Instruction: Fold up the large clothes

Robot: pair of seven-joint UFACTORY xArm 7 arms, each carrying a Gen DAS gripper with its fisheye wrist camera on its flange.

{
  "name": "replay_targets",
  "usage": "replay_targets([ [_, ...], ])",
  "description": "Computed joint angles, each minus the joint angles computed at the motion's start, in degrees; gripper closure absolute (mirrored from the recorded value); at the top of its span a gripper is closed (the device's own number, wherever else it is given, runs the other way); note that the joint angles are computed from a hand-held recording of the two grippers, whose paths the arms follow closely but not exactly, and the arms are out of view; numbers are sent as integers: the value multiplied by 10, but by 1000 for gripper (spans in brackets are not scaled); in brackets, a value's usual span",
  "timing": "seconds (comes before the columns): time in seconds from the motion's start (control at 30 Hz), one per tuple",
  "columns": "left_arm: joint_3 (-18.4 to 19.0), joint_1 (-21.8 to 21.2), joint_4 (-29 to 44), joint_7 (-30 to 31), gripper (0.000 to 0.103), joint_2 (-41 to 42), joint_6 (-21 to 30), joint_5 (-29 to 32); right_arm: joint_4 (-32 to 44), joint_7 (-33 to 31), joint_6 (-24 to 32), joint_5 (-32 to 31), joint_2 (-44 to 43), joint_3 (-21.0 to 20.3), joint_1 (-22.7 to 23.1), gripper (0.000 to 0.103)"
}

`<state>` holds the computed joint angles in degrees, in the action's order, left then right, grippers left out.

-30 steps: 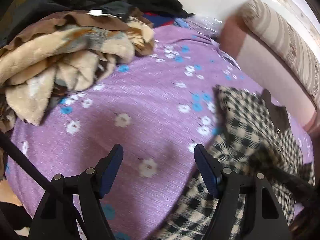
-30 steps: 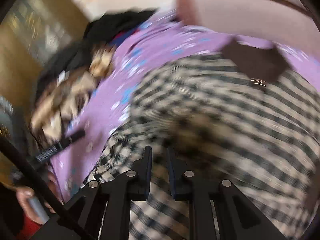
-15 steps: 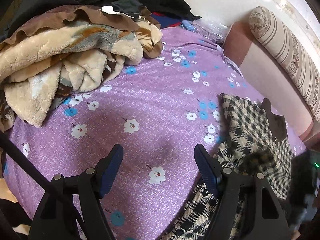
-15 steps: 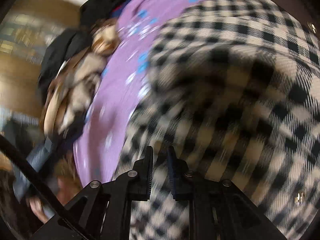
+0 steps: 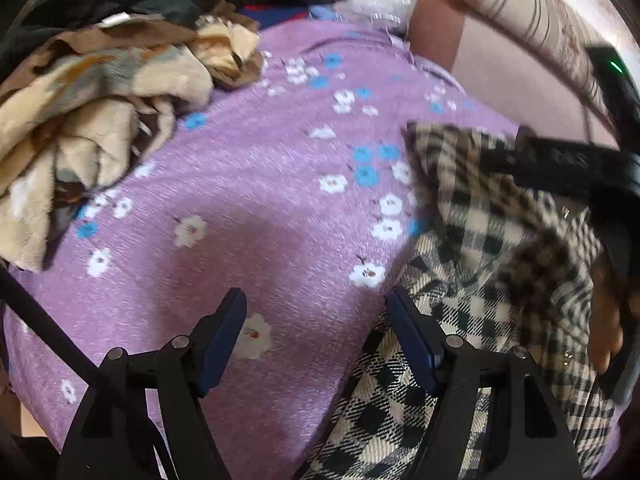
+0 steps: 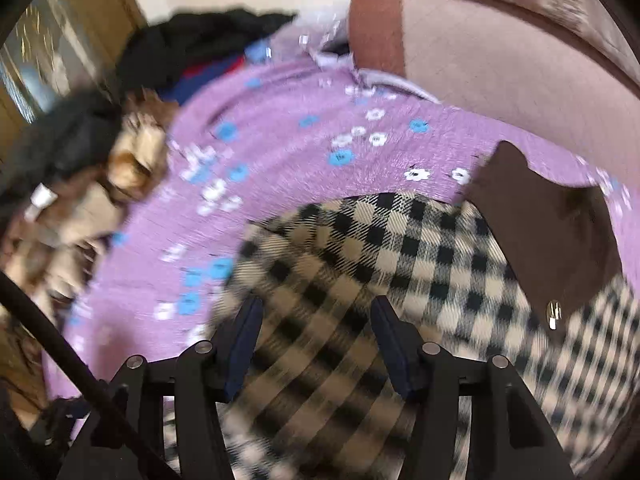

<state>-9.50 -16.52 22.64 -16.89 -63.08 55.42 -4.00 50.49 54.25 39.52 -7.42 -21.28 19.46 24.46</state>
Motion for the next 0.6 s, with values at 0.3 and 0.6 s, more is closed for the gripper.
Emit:
replay_targets([
  [0.3, 9, 7, 15, -4, 31, 31, 5, -8, 113, -66, 89, -69, 129, -10, -2, 100],
  [0.6, 27, 36, 18, -6, 31, 18, 5, 4, 33, 73, 4, -142, 10, -8, 42, 93],
])
